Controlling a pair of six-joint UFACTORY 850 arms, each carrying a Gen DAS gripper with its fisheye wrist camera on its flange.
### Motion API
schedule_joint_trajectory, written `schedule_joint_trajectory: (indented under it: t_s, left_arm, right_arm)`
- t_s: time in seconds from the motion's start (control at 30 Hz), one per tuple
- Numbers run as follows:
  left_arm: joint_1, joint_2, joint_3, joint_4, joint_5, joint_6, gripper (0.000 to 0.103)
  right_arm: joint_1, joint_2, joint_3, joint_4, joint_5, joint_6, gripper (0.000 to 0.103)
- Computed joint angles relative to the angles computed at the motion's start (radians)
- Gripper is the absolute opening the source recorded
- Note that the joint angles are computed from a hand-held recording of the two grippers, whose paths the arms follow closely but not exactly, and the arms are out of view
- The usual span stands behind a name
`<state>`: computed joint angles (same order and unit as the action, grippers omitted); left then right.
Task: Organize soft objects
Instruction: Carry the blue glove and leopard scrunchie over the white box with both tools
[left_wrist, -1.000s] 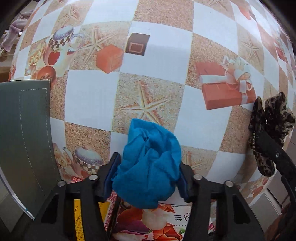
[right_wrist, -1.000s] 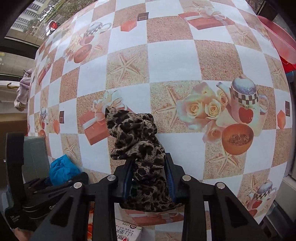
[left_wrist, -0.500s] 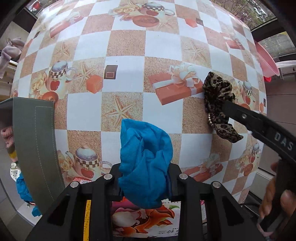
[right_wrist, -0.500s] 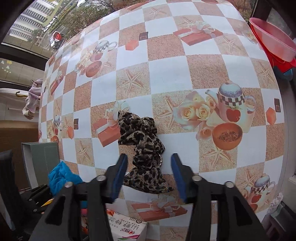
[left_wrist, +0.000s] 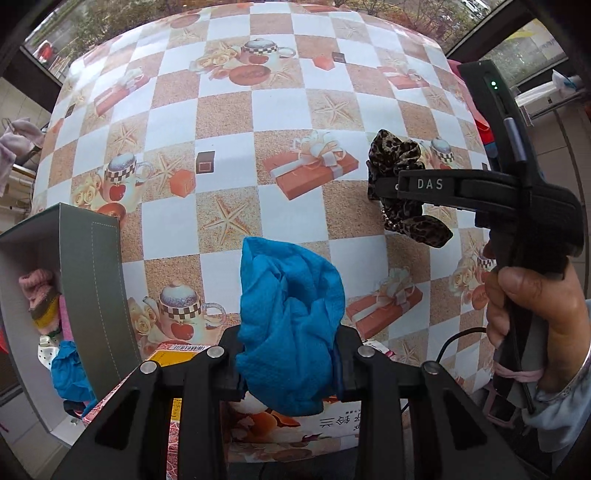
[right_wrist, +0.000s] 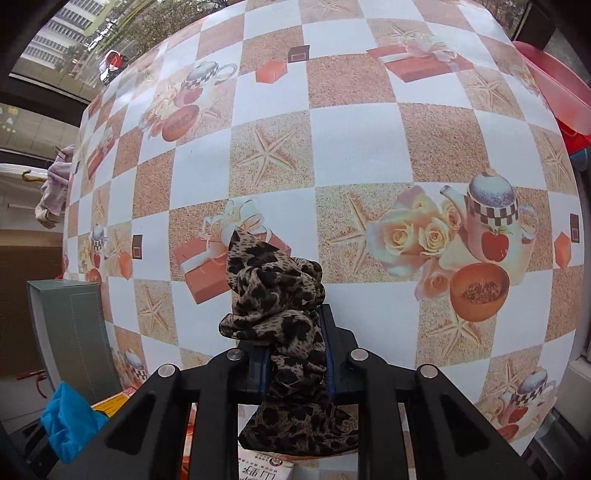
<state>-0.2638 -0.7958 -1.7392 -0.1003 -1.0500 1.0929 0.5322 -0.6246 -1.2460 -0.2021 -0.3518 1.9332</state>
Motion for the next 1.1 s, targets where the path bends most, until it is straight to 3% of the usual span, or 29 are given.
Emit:
schedule_joint_trajectory:
  t_s: [0.13, 0.3, 0.57, 0.77, 1.1]
  left_arm:
    - [0.005, 0.055, 0.076, -0.022, 0.022, 0.116, 0.035]
    - [0.022, 0.121, 0.160, -0.042, 0.036, 0.297, 0.035]
    - [0.081, 0.181, 0.227, -0.039, -0.014, 0.549, 0.035]
    - [0.146, 0.190, 0.212, -0.037, -0.073, 0.737, 0.035]
    - [0.243, 0.115, 0.060, -0.072, -0.180, 0.882, 0.035]
  right_arm:
    - [0.047, 0.057, 0.054, -0.148, 0.021, 0.241, 0.023]
    - [0.123, 0.116, 0.073, -0.266, -0.032, 0.492, 0.023]
    - [0.252, 0.095, -0.027, -0.258, -0.144, 0.694, 0.023]
    - [0.313, 0.014, -0.191, -0.197, -0.235, 0.716, 0.023]
    - [0.336, -0.185, -0.542, -0.041, -0.351, 0.500, 0.023]
